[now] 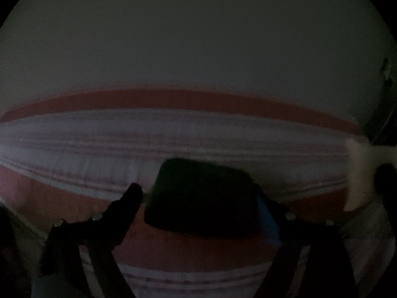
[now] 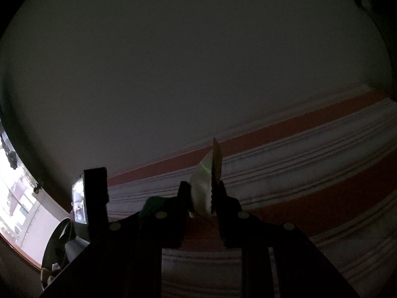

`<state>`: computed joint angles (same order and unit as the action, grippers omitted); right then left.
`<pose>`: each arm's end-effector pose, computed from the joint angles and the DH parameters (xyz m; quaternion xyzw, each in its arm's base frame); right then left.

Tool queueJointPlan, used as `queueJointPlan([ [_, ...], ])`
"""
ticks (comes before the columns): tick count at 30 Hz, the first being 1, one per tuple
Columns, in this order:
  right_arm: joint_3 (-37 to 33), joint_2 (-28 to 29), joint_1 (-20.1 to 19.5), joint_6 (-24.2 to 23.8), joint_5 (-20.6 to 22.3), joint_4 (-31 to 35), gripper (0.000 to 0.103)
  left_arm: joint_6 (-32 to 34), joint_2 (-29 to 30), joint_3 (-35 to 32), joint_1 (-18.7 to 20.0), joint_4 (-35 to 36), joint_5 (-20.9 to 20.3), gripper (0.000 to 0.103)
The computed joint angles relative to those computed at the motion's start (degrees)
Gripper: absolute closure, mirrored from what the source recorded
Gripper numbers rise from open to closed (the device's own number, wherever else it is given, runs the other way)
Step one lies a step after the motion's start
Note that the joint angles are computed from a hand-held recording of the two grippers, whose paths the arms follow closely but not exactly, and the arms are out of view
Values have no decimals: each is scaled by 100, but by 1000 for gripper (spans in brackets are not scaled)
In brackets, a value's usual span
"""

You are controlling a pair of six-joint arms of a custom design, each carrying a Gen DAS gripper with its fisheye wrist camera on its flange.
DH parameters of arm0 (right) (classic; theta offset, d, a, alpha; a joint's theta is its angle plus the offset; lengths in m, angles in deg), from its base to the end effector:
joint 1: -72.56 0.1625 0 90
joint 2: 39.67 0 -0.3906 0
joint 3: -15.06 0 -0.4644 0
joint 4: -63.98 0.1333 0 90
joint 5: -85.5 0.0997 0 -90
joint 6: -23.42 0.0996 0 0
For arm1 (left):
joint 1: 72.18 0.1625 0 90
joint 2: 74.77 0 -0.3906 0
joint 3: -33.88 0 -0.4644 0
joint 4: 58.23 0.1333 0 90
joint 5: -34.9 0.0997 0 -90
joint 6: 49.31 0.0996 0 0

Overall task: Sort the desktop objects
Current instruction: 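Lift the white packet and black-yellow sponge and bring them toward the basin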

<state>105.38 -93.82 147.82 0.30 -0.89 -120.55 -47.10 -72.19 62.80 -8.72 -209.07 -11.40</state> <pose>-0.0535 -0.7517 0.2378 0.0791 -0.8692 0.4699 0.1321 -0.2251 -0.9030 -0.1116 0.1316 0.8932 -0.3057 0.3024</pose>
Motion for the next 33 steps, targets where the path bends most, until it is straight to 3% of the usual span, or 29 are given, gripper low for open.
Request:
queueJointPlan([
  [1, 5, -72, -28, -105, 130, 238, 80, -24, -21, 11, 10, 90, -62, 30],
  [6, 2, -111, -63, -296, 91, 174, 80, -69, -608, 973, 62, -557, -388, 32],
  [9, 103, -85, -57, -308, 62, -63, 80, 266, -938, 1712, 14, -1782, -338, 32],
  [13, 131, -29, -59, -252, 83, -203, 80, 1465, -1205, 2569, -178, -3588, 91, 32],
  [18, 12, 245, 45, -448, -48, -582, 80, 2214, -1578, 3469, -312, -4946, 296, 32],
  [27, 274, 459, 132, -789, -146, -1375, 80, 2369, -2373, 4963, -387, -6149, 368, 32],
  [29, 325, 500, 174, -945, -267, -1496, 80, 2290, -2319, 4911, -387, -6155, 353, 32],
  [33, 540, 429, 127, -992, -123, -1826, 80, 2158, -2347, 4936, -304, -6161, 293, 32],
])
